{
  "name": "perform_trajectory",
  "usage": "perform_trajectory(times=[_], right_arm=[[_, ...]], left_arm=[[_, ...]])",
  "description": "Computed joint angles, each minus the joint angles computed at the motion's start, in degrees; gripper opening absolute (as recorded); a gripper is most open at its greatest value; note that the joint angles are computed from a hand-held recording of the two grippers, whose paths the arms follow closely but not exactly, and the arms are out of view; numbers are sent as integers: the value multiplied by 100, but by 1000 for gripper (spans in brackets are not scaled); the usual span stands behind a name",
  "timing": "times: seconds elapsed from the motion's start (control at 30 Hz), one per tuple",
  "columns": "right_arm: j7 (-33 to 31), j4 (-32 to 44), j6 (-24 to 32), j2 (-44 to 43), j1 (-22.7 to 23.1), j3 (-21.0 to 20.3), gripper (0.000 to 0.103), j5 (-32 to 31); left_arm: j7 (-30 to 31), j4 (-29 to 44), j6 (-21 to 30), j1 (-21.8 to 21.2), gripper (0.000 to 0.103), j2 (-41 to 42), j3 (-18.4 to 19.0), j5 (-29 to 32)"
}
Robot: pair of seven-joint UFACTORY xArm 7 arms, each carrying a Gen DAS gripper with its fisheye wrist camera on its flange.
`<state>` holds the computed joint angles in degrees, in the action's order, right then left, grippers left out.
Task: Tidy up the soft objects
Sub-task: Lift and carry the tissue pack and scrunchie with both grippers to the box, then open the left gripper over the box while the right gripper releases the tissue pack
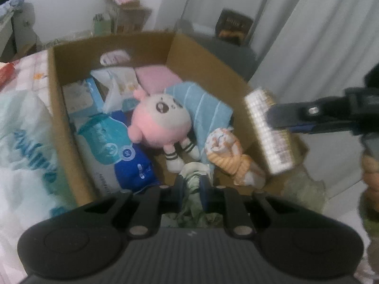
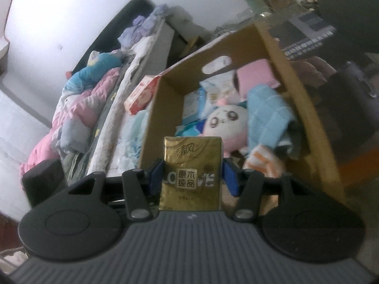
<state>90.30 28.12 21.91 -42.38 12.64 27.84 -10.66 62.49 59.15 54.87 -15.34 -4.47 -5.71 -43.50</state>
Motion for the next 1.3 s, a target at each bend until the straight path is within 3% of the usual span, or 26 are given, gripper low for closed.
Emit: perform_trajectory(times=[0.2,0.4,0.47,0.53,0.63,0.8,0.97,1.07,1.13,1.3], right_arm=[[-128,-368,-79,-180,249,-277,54,170],[-973,-316,-361,451,775,-984,54,600],[-1391,-165,-180,725,969,-1236,54,798],[-1786,-12,-2,945,1100,-1414,55,989],[-2115,132,171,1128,1099,-1474,59,1206],[-2003,174,348,1057,817,-1203,62,1204],[-1366,54,396,641,523,-732,64,965],[-520,70,519,242,125,-57,71,543],[-32,136,694,10,-61,353,76,232],[1084,835,1986,-318,-549,1529,86,-683]], left_arm=[[-115,-92,-523,-179,23,129,-195,496],[-288,26,-425,-159,30,190,-153,550],[-295,41,-399,-132,31,180,-132,470],[-317,84,-312,-101,40,169,-105,381],[-297,138,-138,-29,47,122,-39,194],[-202,90,-58,42,61,-48,11,14],[-62,-49,-4,83,65,-298,156,-269],[174,-237,-58,133,73,-533,293,-600],[303,-432,-185,177,84,-752,397,-790],[527,-922,-503,248,94,-1331,670,-991]])
